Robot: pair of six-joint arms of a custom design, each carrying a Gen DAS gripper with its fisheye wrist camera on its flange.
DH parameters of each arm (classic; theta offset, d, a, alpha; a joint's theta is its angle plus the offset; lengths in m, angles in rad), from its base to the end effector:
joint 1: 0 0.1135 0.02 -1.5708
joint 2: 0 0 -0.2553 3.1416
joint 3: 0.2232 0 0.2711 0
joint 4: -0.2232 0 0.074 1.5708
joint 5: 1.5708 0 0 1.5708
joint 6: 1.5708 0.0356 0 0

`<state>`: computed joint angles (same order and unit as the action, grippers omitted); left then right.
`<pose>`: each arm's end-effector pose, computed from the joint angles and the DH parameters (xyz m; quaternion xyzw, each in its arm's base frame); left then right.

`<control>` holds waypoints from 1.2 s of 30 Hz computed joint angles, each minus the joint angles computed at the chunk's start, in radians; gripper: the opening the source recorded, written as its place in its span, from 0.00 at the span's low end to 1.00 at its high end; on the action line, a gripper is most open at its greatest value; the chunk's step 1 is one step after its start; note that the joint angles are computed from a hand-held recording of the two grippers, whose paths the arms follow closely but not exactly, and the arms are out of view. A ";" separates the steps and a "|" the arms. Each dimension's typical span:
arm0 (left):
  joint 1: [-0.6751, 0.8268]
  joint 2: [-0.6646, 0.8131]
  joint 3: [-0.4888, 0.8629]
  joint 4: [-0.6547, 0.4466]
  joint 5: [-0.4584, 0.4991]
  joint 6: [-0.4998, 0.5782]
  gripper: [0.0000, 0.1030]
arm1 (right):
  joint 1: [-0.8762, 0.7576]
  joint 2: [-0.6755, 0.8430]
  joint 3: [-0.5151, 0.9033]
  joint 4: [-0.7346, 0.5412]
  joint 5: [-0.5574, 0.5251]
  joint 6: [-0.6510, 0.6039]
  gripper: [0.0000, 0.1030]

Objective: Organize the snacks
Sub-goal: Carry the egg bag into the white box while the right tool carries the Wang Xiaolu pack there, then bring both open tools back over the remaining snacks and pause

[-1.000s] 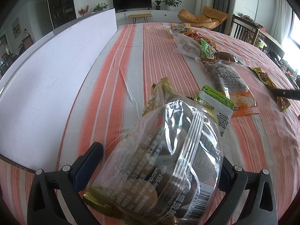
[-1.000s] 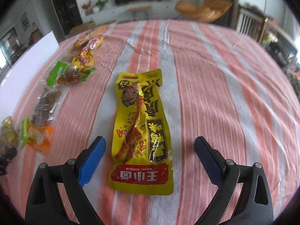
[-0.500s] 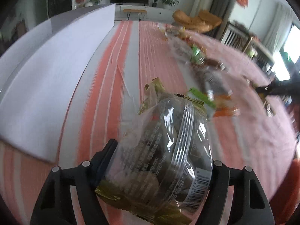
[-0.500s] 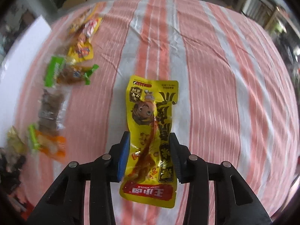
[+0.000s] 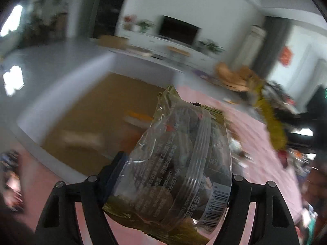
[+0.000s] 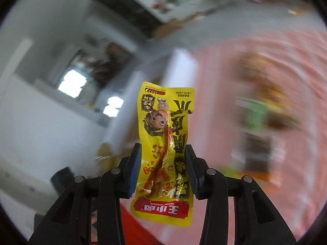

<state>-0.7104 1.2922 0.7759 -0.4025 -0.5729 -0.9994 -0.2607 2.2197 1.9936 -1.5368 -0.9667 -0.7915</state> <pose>0.2191 -0.1630 0.1980 -0.2204 0.8862 -0.0561 0.4036 0.4205 -0.0819 0.2236 -0.1882 0.8622 0.4427 0.1589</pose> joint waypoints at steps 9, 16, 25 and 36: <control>0.250 -0.092 0.007 -0.198 -0.008 0.069 0.87 | 0.401 -0.330 -0.387 0.681 -0.036 0.586 0.77; -0.020 -0.056 -0.011 -0.140 -0.096 -0.062 0.95 | 0.232 -0.408 -0.557 0.746 0.094 0.275 0.78; -0.324 0.517 0.280 0.165 0.066 0.045 0.99 | -0.220 -0.131 -0.657 1.023 0.433 -0.176 0.78; -0.225 0.956 0.661 0.036 0.151 0.070 0.99 | -0.402 -0.067 -0.686 1.109 0.388 -0.221 0.87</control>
<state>-0.9351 2.2481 1.4371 -0.3663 -0.4219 -0.9292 -0.6626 2.1529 1.3080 -0.4275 -0.5786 -1.0129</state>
